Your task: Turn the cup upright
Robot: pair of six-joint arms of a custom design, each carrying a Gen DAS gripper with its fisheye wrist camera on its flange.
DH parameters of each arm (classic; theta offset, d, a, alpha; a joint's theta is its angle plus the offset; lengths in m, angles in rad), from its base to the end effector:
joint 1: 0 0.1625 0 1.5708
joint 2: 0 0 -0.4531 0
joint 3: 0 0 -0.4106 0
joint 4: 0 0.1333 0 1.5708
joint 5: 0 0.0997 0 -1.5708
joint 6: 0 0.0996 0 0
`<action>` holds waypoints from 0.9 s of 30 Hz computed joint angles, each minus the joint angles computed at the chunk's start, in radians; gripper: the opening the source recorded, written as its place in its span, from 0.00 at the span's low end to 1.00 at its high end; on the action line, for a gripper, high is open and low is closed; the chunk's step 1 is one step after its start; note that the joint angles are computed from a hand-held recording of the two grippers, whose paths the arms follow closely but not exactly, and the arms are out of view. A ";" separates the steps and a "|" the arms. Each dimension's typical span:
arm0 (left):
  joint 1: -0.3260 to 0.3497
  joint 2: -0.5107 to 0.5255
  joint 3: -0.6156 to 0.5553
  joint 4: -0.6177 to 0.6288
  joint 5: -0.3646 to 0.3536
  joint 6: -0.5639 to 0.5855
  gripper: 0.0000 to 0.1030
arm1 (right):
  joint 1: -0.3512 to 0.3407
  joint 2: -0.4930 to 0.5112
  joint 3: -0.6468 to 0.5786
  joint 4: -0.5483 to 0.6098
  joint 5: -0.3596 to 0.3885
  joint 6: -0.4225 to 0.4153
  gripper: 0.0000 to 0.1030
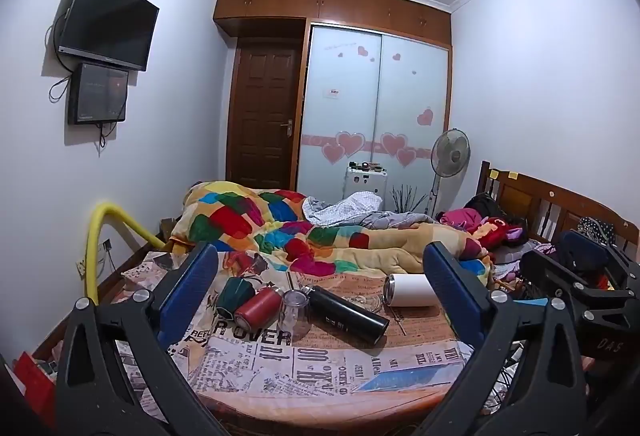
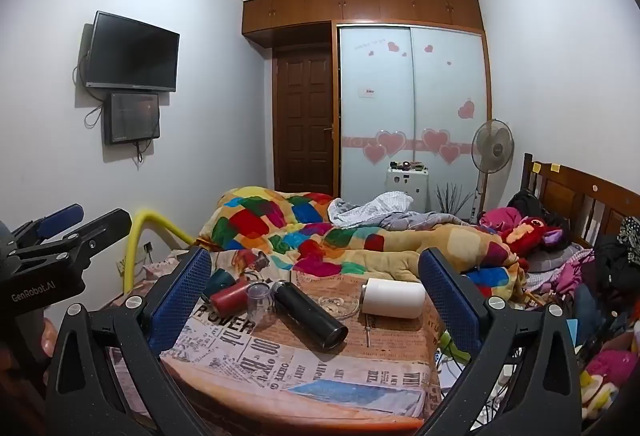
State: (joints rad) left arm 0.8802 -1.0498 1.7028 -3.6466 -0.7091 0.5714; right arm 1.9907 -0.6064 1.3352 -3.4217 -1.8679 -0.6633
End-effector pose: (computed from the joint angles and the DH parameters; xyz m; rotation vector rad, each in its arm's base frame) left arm -0.2406 -0.6191 0.3951 0.4982 1.9209 -1.6379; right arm 0.4244 -0.6950 0.1958 1.0245 -2.1327 1.4265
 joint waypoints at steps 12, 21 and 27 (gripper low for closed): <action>-0.001 -0.002 0.001 0.009 0.008 -0.010 1.00 | 0.001 0.000 -0.001 0.005 -0.005 0.002 1.00; -0.001 -0.003 0.001 0.014 0.008 -0.014 1.00 | 0.001 0.000 -0.002 0.009 -0.007 0.000 1.00; 0.002 -0.003 0.006 0.010 0.004 -0.014 1.00 | 0.000 -0.003 0.000 0.008 -0.006 -0.001 1.00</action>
State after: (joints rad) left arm 0.8820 -1.0526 1.7085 -3.6369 -0.7048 0.5570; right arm 1.9906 -0.6089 1.3353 -3.4133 -1.8735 -0.6642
